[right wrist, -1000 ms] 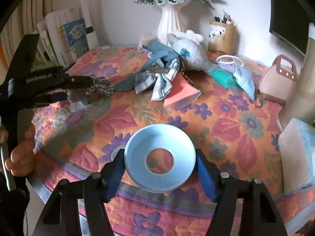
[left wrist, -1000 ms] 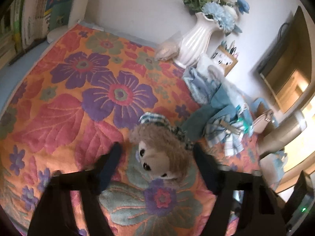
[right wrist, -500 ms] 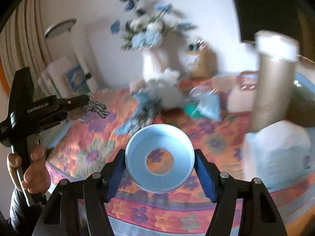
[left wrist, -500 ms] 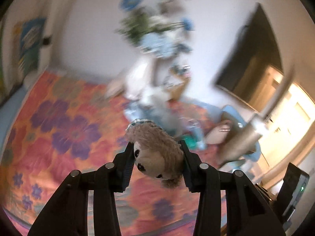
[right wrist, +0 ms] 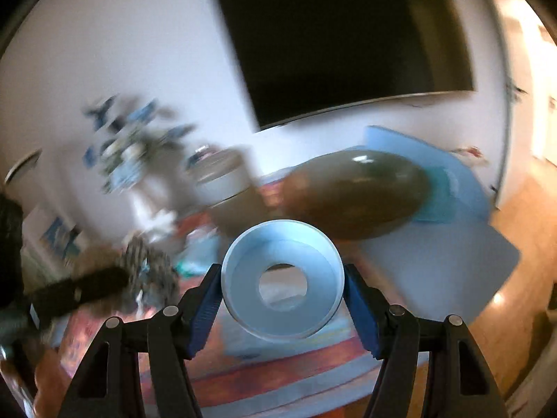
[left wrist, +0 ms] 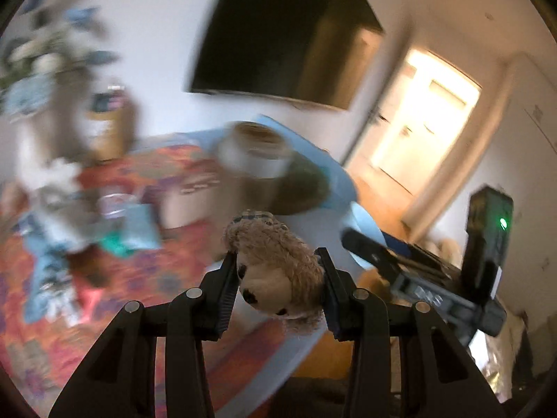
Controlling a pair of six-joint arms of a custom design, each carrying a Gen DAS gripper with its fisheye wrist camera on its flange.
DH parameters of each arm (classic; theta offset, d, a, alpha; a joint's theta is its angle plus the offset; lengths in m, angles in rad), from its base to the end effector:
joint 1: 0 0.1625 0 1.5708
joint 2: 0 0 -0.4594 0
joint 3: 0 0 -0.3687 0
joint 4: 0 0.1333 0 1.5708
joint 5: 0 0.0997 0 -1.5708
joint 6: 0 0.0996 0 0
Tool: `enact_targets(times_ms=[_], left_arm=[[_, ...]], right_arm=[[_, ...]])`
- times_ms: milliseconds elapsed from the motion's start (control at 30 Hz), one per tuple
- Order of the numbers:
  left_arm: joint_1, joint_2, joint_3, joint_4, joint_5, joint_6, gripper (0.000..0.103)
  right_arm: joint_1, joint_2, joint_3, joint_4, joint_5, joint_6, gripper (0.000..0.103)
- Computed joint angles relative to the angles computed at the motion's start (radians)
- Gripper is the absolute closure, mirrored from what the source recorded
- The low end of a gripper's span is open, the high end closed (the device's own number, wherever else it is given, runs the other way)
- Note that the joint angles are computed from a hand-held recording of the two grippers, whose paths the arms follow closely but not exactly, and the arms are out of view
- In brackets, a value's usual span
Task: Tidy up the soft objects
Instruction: 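Carry the plush and the blue ring over to the brown glass bowl, then open the left tool over the bowl while the right tool releases the ring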
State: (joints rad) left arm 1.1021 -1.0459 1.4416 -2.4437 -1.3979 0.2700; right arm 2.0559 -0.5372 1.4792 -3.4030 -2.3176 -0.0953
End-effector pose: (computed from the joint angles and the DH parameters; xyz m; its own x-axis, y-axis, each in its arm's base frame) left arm -0.1838 -0.6961 0.3766 -0.7744 0.5723 -0.2698 0.6307 0.6639 -0.4019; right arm 0.3990 -0.6161 0.1309 -0.8634 0.0713 0.4995 -0.3773 0.5660 -0.7330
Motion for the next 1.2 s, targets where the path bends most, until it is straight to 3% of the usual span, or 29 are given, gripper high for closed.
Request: enact_targets(times_ms=[133, 267, 400, 467, 633, 700, 733, 767, 800, 967, 1133, 1200], left_arm=[[-0.047, 0.091, -0.069, 0.032, -0.012, 0.015, 0.064], [-0.095, 0.192, -0.140, -0.017, 0.059, 0.005, 0.064], [-0.124, 0.300, -0.230, -0.116, 0.190, -0.004, 0.064], [-0.124, 0.373, -0.322, -0.100, 0.257, -0.028, 0.064], [-0.105, 0.505, -0.514, -0.023, 0.312, -0.087, 0.062], [-0.104, 0.532, -0.533, -0.064, 0.328, -0.062, 0.054], [-0.105, 0.546, -0.550, -0.063, 0.345, -0.059, 0.039], [-0.103, 0.559, -0.576, -0.036, 0.337, -0.064, 0.031], [-0.100, 0.563, -0.586, -0.025, 0.319, -0.071, 0.025], [-0.110, 0.526, -0.525, -0.065, 0.273, -0.051, 0.025], [-0.121, 0.416, -0.370, -0.134, 0.182, -0.049, 0.025], [-0.128, 0.361, -0.295, -0.166, 0.156, -0.041, 0.025]], right_arm=[[-0.038, -0.046, -0.002, -0.019, -0.009, -0.003, 0.037], [-0.085, -0.079, -0.057, 0.015, 0.026, -0.020, 0.036], [-0.154, -0.106, -0.143, 0.165, 0.117, 0.058, 0.036], [-0.199, -0.113, -0.194, 0.266, 0.190, 0.132, 0.036], [-0.281, -0.081, -0.343, 0.532, 0.307, 0.289, 0.036], [-0.296, -0.061, -0.396, 0.609, 0.319, 0.306, 0.035], [-0.300, -0.054, -0.413, 0.637, 0.321, 0.313, 0.033], [-0.304, -0.052, -0.421, 0.650, 0.327, 0.318, 0.033], [-0.307, -0.053, -0.420, 0.643, 0.338, 0.312, 0.033], [-0.296, -0.092, -0.341, 0.545, 0.316, 0.277, 0.031], [-0.255, -0.144, -0.214, 0.392, 0.273, 0.232, 0.018], [-0.235, -0.163, -0.164, 0.339, 0.260, 0.220, 0.017]])
